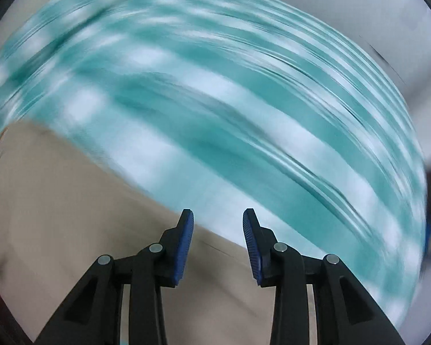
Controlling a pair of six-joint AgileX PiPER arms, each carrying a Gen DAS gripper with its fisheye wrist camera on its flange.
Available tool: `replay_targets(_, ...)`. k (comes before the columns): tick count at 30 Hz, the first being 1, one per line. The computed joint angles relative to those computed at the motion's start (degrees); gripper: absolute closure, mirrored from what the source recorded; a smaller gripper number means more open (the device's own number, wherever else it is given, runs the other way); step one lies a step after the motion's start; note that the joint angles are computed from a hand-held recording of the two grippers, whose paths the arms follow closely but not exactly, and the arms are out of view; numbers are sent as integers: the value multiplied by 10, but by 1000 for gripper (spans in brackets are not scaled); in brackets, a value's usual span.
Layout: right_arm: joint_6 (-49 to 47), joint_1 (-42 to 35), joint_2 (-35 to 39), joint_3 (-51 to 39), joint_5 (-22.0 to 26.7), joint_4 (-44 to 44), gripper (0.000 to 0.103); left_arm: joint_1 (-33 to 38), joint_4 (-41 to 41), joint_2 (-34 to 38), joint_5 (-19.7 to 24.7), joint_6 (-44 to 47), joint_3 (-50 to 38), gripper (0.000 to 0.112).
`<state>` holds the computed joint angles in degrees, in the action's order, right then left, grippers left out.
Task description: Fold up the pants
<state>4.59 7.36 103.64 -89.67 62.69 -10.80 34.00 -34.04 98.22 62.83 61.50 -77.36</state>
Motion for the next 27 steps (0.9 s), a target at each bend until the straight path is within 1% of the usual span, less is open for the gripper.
replay_targets(1,-17,-43,-8,10,-15,13,68,-40,15,23,-57,-39,-11,10)
replay_targets(2,-18,-100,-38,40,-13,16,69,-64,21,36,-111,-57,-2,10)
replay_targets(4,-42,-204,-67,76,-33,48,68,-113,50,99,-191,-99,-12,10)
replay_targets(5,-45,-261,-81,99,-43,56,68,-124,61,121,-209,-105,-15,11)
replay_targets(6,-70,-313,-79,104,-47,84,68,-133,73,150,-218,-99,-19,11)
replay_targets(7,-80,-356,-68,103,-48,101,68,-135,69,172,-239,-70,-9,10)
replay_targets(8,-90,-409,-62,115,-53,115,68,-133,42,171,-273,-19,20,10)
replay_targets(9,-106,-439,-62,127,-60,131,68,-127,-2,161,-298,39,49,10)
replay_targets(10,-110,-465,-49,130,-70,142,68,-118,-41,156,-302,82,62,10)
replay_targets(11,-116,-491,-39,135,-82,152,68,-114,-59,159,-300,102,63,10)
replay_targets(13,-155,-528,-24,140,-97,188,68,-112,-73,157,-304,115,68,10)
replay_targets(16,-207,-542,10,131,-117,237,68,-113,-89,155,-315,134,78,10)
replay_targets(18,-222,-532,48,120,-135,250,65,-115,-92,154,-319,135,80,10)
replay_targets(19,-224,-524,64,114,-129,254,74,-116,-92,155,-320,134,80,10)
replay_targets(20,-220,-505,77,107,-124,236,86,-118,-91,159,-322,132,75,10)
replay_targets(21,-224,-477,67,112,-141,195,100,-116,-94,158,-324,138,78,10)
replay_targets(22,-206,-452,58,119,-160,151,101,-116,-97,158,-328,142,80,10)
replay_targets(24,-197,-415,9,134,-212,103,101,-118,-110,155,-338,159,89,10)
replay_targets(25,-182,-399,-21,148,-255,63,101,-121,-118,153,-349,172,97,10)
replay_targets(27,-105,-376,-39,168,-308,-49,101,-124,-130,149,-364,188,107,10)
